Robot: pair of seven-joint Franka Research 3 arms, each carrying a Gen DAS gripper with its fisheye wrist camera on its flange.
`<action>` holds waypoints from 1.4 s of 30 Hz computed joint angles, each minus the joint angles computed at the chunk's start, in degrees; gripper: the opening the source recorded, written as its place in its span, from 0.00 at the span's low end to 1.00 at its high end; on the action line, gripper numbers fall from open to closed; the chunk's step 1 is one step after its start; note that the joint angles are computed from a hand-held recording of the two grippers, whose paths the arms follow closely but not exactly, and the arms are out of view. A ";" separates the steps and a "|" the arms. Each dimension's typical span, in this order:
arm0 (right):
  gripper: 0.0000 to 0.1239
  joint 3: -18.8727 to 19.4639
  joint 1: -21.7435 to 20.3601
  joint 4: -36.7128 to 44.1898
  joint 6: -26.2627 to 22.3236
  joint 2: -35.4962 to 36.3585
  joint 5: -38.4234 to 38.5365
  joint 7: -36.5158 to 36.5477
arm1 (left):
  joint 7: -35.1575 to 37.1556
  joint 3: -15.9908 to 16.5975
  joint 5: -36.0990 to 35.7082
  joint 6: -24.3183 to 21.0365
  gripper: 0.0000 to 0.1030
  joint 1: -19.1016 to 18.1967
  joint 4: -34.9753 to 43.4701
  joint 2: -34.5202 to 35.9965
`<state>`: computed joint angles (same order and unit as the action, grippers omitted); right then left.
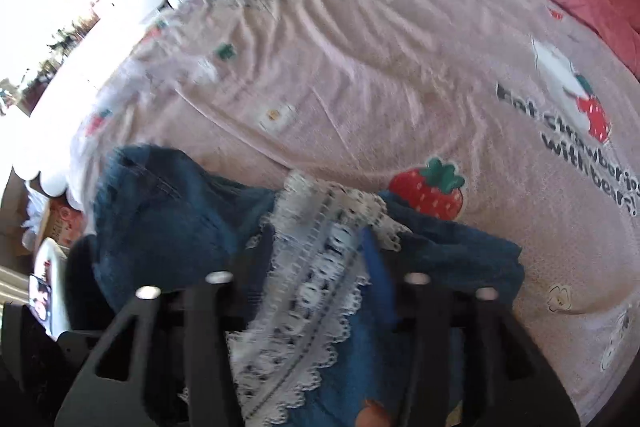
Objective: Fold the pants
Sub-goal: 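Grasp the elastic waistband with the right gripper and lift it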
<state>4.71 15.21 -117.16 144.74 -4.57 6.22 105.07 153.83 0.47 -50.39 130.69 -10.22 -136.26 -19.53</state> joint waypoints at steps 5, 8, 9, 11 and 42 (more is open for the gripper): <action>0.48 0.72 0.94 1.61 1.63 -0.98 0.15 -2.32 | -2.15 0.64 0.22 4.59 0.51 1.54 0.42 -0.68; 0.55 1.18 1.57 3.42 2.47 -0.14 -0.16 -3.34 | -3.37 1.45 0.64 7.40 0.61 2.16 0.42 -0.97; 0.56 1.27 1.85 4.41 2.43 0.58 0.14 -3.92 | -3.57 1.89 0.75 7.76 0.64 2.32 0.65 -0.85; 0.61 1.47 2.36 6.14 2.17 1.80 -0.28 -4.25 | -4.59 2.23 1.18 9.24 0.69 2.77 0.68 -0.90; 0.74 1.89 6.77 41.14 -18.22 31.02 7.89 -19.01 | -9.74 3.67 2.23 7.60 0.91 7.99 3.45 4.81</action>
<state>6.60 21.98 -76.02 126.52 26.46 14.11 86.06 144.09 4.14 -48.17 138.29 -2.23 -132.81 -14.71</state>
